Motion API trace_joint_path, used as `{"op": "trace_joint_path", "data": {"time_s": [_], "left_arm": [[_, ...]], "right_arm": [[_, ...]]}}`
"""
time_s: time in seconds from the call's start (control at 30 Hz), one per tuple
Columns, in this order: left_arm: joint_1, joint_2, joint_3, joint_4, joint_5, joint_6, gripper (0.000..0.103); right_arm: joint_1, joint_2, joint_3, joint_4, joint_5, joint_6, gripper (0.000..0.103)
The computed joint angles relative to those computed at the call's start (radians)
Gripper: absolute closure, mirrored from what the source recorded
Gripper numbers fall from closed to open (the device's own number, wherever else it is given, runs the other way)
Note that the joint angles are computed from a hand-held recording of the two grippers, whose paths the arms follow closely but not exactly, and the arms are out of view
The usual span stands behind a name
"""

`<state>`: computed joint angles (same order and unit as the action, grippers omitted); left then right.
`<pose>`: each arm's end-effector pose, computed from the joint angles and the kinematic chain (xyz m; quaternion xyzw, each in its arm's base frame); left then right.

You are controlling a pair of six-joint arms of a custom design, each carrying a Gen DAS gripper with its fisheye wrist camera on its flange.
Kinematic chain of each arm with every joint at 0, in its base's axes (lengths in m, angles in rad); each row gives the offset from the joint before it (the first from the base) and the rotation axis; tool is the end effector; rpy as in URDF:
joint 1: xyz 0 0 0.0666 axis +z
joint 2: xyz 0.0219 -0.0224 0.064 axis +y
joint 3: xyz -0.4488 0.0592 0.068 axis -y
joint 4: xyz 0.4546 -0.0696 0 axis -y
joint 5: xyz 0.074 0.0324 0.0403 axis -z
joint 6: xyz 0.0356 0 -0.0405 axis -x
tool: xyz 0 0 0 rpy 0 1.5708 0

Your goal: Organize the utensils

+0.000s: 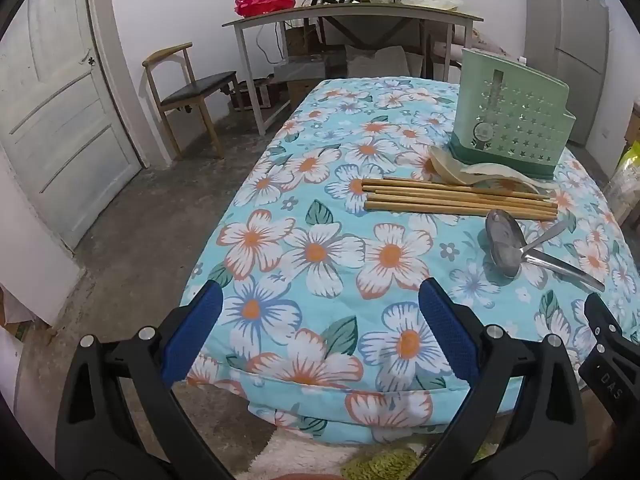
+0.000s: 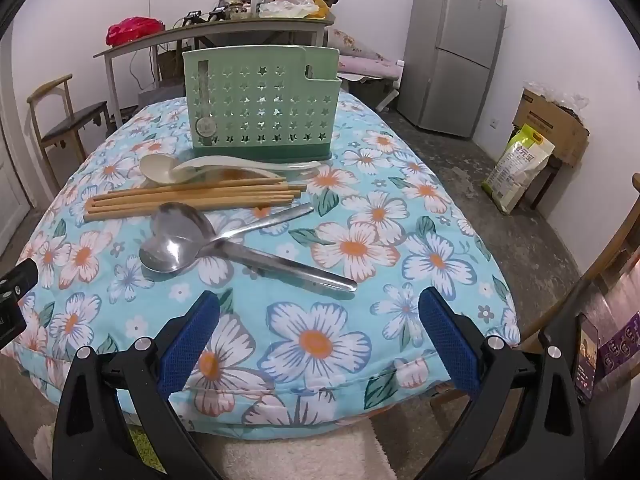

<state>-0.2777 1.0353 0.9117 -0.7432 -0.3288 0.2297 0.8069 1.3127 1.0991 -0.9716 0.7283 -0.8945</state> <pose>0.3608 -0.0913 0.4130 -0.0342 0.9271 0.0633 0.3678 0.3321 0.3119 0.3923 0.1083 0.9132 -0.0959 0.3808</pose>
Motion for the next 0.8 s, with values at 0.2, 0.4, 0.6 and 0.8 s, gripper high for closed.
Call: {"op": "trace_joint_path", "data": {"time_s": [0.2,0.4,0.6,0.8], "left_arm": [[-0.001,-0.001,-0.002,0.006,-0.003,0.003,0.008],[-0.034,-0.002,0.009,-0.022,-0.031,0.032,0.008],[-0.051,0.013,0.016,-0.031,-0.045,0.054,0.008],[-0.037,0.007,0.007,-0.018,-0.029,0.030,0.008]], "right_arm": [[0.000,-0.002,-0.001,0.003,0.001,0.001,0.006],[0.000,-0.004,-0.005,0.009,0.001,0.003,0.006],[-0.005,-0.004,0.000,0.011,-0.003,0.013,0.006],[-0.009,-0.002,-0.001,0.015,-0.004,0.016,0.006]]}}
